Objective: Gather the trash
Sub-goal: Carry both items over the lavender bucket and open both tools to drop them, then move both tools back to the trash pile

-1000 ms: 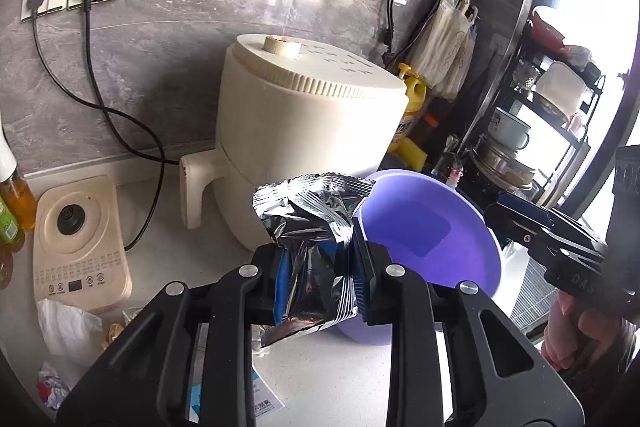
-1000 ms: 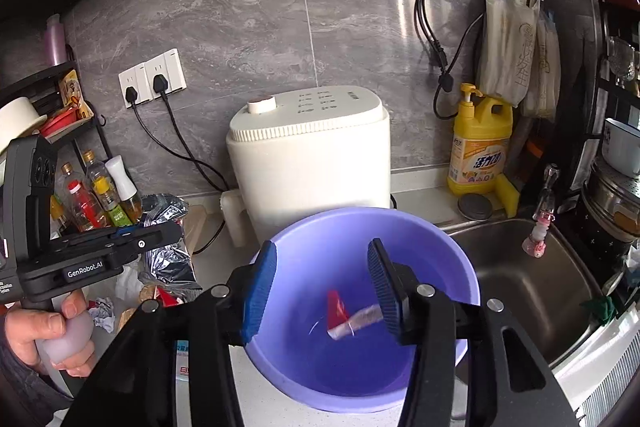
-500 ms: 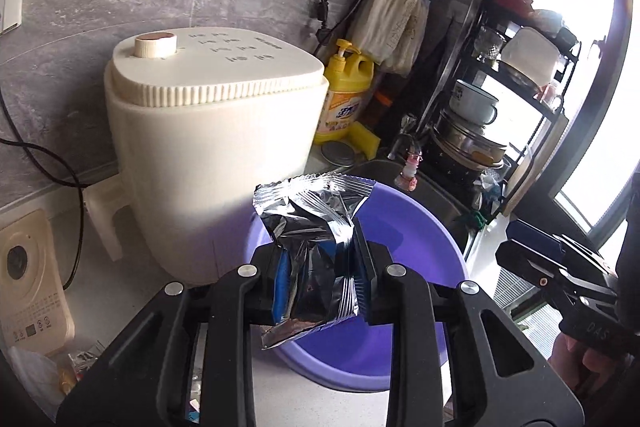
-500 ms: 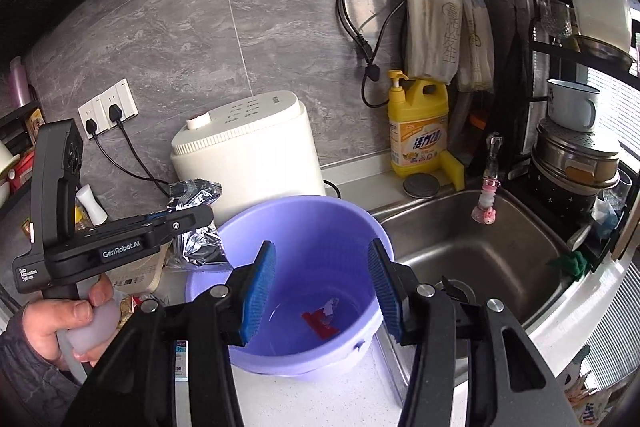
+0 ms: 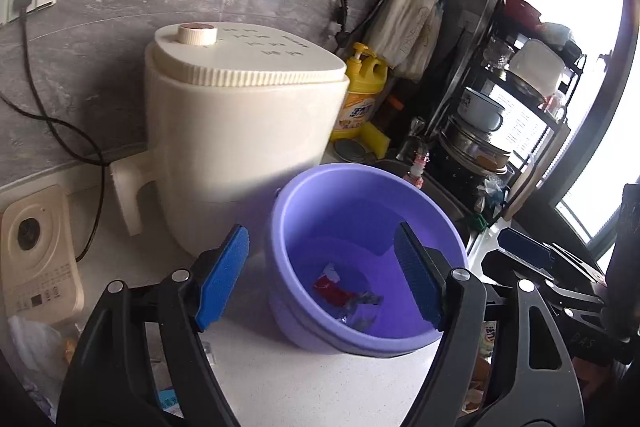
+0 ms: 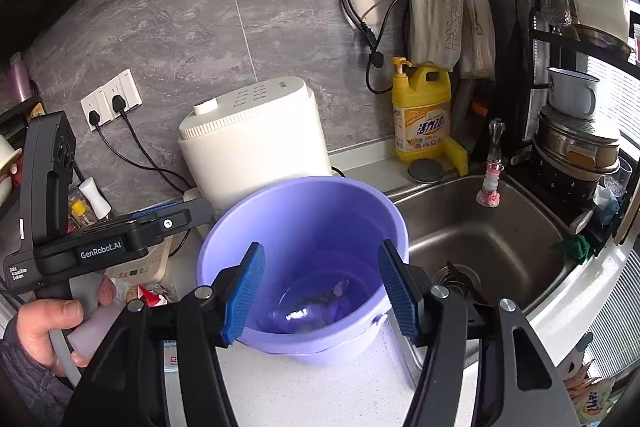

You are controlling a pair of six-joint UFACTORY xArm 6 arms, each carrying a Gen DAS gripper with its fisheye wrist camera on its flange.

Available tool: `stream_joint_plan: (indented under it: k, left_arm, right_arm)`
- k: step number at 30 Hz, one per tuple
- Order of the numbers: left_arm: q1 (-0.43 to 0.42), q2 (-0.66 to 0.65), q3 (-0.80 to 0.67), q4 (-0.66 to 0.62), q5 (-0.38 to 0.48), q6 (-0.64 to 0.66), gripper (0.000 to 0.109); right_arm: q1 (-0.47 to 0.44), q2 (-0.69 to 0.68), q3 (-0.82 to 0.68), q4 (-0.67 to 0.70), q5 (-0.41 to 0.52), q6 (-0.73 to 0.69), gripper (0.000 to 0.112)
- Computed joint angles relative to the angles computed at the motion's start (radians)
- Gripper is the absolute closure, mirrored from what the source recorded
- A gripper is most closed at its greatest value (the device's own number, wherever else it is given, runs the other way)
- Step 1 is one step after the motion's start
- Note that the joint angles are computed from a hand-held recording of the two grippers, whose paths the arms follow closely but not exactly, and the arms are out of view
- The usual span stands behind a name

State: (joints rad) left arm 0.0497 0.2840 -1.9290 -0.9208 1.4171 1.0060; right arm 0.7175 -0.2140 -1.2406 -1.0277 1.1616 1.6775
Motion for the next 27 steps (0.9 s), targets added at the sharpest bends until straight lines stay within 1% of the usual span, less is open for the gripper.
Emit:
stream_joint_plan:
  k: [8, 13, 15, 18, 20, 25, 27]
  left_arm:
    - [0.096, -0.028, 0.046, 0.003, -0.061, -0.008, 0.027]
    - [0.153, -0.049, 0.089, 0.013, -0.095, -0.008, 0.024]
    - [0.172, -0.061, 0.112, 0.018, -0.116, -0.005, 0.022]
    - [0.198, -0.070, 0.138, 0.036, -0.147, -0.004, 0.021]
    - [0.217, -0.077, 0.158, 0.045, -0.168, -0.003, 0.020]
    - [0.267, -0.104, 0.226, 0.062, -0.220, 0.025, 0.019]
    - [0.284, -0.108, 0.248, 0.076, -0.232, 0.031, 0.019]
  right_arm:
    - [-0.006, 0.086, -0.071, 0.006, -0.102, -0.065, 0.044]
    - [0.000, 0.141, -0.120, 0.011, -0.149, -0.106, 0.034]
    - [0.005, 0.161, -0.139, 0.007, -0.161, -0.122, 0.026]
    - [0.012, 0.193, -0.165, 0.001, -0.183, -0.146, 0.019]
    - [0.011, 0.213, -0.176, 0.008, -0.202, -0.150, 0.017]
    - [0.014, 0.270, -0.213, 0.040, -0.241, -0.154, 0.017]
    - [0.025, 0.302, -0.238, 0.043, -0.237, -0.165, 0.017]
